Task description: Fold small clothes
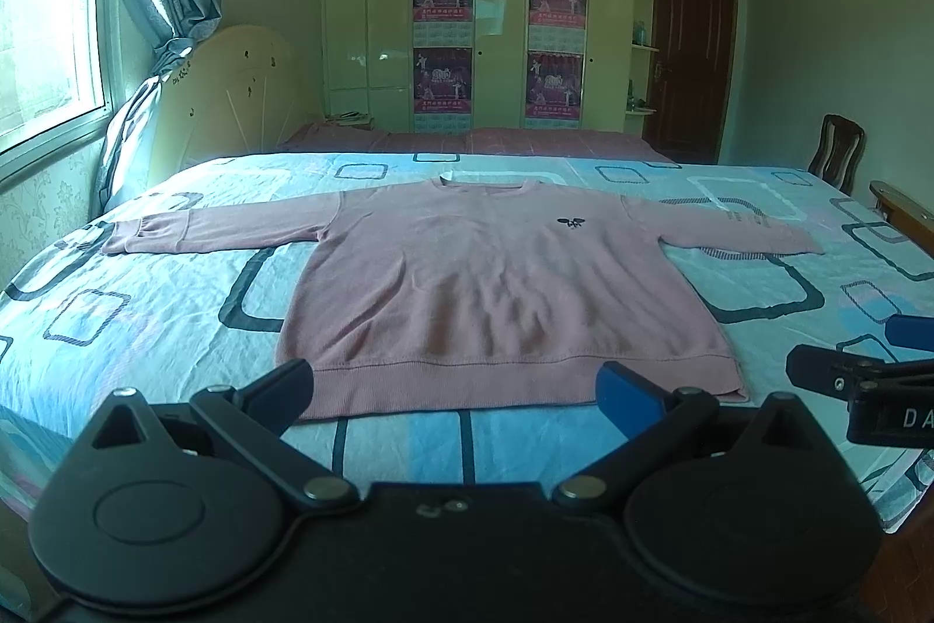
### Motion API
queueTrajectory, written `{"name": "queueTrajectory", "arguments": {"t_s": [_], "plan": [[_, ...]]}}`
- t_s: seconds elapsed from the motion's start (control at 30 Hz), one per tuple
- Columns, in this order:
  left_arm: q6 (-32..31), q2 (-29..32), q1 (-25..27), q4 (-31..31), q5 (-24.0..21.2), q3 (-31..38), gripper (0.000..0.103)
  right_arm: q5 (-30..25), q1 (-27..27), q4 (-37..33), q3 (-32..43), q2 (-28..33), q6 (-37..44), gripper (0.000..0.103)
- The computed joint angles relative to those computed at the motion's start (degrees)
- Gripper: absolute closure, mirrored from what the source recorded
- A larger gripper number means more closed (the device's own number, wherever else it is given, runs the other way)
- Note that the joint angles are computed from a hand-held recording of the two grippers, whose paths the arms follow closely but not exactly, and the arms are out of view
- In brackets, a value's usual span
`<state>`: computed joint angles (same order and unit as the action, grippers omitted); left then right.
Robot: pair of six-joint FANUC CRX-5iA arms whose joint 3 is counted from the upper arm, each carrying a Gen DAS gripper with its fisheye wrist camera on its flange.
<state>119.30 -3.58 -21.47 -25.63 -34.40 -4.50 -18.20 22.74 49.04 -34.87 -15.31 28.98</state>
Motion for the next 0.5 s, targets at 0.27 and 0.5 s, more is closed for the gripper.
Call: {"name": "queueTrajectory", "arguments": {"t_s": [0.27, 0.5], "plan": [[1.24, 0.09, -0.74, -1.25, -0.37, 0.24, 0.001, 0.19, -0.17, -0.24, -0.09, -0.04, 0.28, 0.0], [1.87, 0.08, -1.04, -2.0, -0.47, 0.33, 0.001, 0.34, -0.23, 0.26, -0.19, -0.03, -0.04, 0.0]]}}
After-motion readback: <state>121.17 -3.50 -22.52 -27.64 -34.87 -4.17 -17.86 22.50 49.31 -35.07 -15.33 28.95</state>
